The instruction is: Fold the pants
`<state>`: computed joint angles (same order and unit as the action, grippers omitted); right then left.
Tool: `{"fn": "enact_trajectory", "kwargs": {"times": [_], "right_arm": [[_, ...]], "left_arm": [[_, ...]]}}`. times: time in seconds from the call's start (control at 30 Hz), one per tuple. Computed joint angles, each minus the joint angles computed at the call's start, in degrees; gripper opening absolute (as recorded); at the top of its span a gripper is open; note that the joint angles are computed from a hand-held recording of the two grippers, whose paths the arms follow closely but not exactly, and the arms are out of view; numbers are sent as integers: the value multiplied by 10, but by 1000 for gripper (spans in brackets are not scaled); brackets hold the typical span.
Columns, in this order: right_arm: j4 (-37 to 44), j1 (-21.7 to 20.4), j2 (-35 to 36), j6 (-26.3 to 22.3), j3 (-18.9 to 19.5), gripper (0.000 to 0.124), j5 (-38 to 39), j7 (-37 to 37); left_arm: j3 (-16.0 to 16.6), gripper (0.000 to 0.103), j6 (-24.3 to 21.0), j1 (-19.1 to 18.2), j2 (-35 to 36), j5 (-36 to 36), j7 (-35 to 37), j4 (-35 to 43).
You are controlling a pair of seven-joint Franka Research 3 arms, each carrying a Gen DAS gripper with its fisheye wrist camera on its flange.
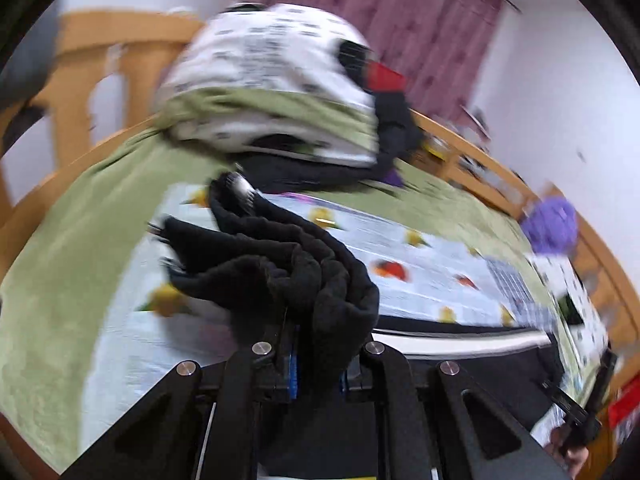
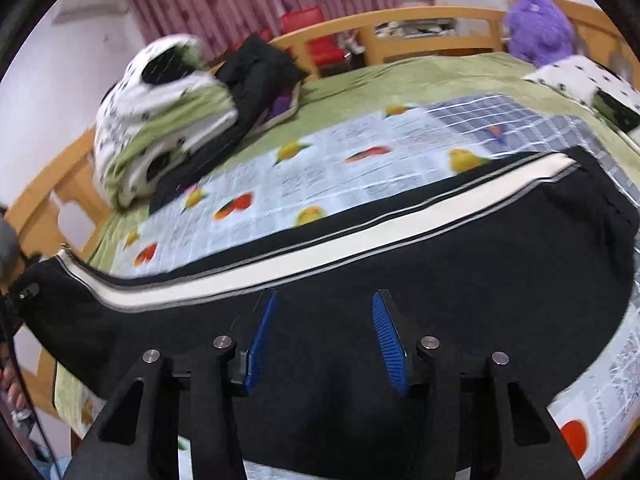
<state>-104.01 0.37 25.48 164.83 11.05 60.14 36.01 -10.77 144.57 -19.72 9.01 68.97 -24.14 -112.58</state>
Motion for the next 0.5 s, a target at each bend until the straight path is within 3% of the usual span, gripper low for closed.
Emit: {"fn": "enact_trajectory", "kwargs": {"times": [0.07,0.13,0.37,0.43,0.5], "right_arm": [[3,-19,6,-3,-1,49,15,-11],[6,-43,13,-36,-4,49,33,-15],[-3,-79,18,-79,-24,49,72,-48],[-7,-84,19,-81,-29,49,86,-62],[-5,-84,26,-94,-37,49,79,-51]], "left_arm": [[-12,13,-21,-18,60,-23,61,82],[-12,13,-34,-45,126,-40,109,164],[-11,13,24,-109,346,-115,205,391],[-25,13,40,-111,409,-162,246,449],[-51,13,15,-109,462,-224,310,501]]}}
